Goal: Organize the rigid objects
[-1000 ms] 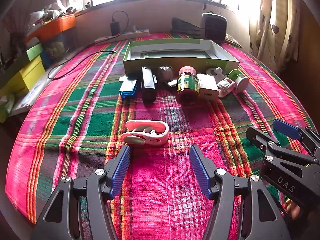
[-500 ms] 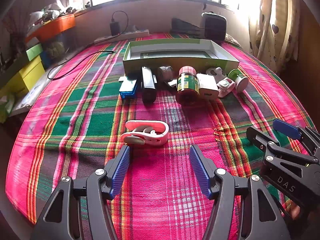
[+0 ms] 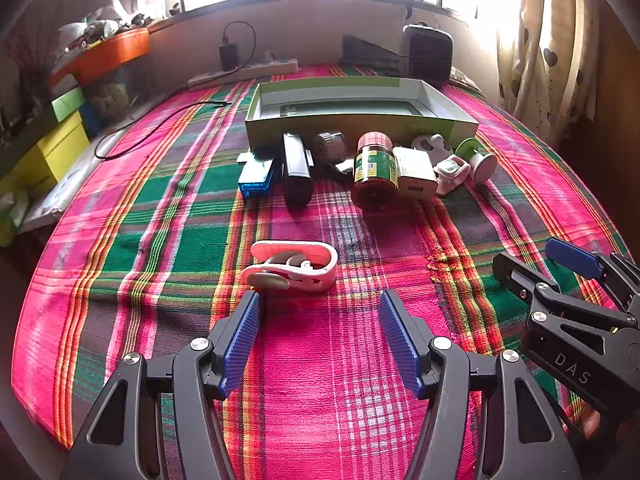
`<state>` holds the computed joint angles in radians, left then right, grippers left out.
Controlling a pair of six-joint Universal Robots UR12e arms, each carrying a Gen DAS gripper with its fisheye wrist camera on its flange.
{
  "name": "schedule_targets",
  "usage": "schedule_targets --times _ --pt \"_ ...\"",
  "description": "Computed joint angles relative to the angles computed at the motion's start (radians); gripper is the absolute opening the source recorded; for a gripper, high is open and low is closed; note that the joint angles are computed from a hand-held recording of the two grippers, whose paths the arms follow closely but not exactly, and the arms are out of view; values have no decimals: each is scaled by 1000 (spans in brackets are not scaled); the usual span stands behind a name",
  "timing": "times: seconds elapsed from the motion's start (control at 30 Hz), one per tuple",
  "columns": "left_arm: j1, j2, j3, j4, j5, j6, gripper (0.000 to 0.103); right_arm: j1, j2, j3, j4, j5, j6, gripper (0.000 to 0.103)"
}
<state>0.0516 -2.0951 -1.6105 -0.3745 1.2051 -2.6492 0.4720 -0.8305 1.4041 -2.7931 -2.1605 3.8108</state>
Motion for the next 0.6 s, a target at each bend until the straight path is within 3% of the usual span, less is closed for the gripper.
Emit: schedule_targets --times 0.6 --pt "18 -4 24 -62 -64 23 61 -13 -8 6 -5 42 -33 66"
